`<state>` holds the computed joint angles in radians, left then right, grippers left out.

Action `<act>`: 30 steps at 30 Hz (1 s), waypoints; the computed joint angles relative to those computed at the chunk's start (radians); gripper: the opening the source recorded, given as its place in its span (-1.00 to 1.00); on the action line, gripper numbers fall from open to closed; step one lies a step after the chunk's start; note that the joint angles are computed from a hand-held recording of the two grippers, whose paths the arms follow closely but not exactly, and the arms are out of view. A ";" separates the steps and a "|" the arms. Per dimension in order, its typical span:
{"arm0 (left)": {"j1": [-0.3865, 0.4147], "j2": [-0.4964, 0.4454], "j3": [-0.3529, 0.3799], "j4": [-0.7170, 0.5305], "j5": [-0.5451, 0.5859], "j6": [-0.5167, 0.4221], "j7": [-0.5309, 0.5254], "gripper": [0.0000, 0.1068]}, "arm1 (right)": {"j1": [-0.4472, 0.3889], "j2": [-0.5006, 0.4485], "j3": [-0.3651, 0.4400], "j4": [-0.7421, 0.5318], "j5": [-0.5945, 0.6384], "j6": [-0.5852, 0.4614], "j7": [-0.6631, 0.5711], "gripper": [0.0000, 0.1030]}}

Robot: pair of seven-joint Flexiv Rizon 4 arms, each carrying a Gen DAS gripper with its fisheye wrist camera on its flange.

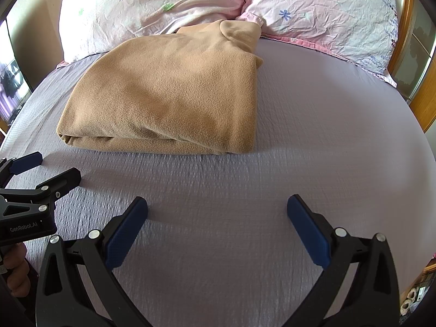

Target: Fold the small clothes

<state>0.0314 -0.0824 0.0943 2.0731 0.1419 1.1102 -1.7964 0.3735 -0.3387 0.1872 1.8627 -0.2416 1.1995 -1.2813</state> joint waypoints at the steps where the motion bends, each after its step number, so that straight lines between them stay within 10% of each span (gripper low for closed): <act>1: 0.000 0.000 0.000 0.000 0.000 0.000 0.000 0.90 | 0.000 0.000 0.000 -0.001 0.000 0.000 0.000 0.97; 30: 0.007 0.002 -0.001 0.002 -0.017 -0.010 0.017 0.90 | 0.002 0.000 -0.002 0.000 -0.005 0.007 0.004 0.97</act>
<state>0.0380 -0.0804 0.0938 2.0753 0.1251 1.0998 -1.7793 0.3758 -0.3388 0.1850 1.8630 -0.2463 1.2066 -1.2774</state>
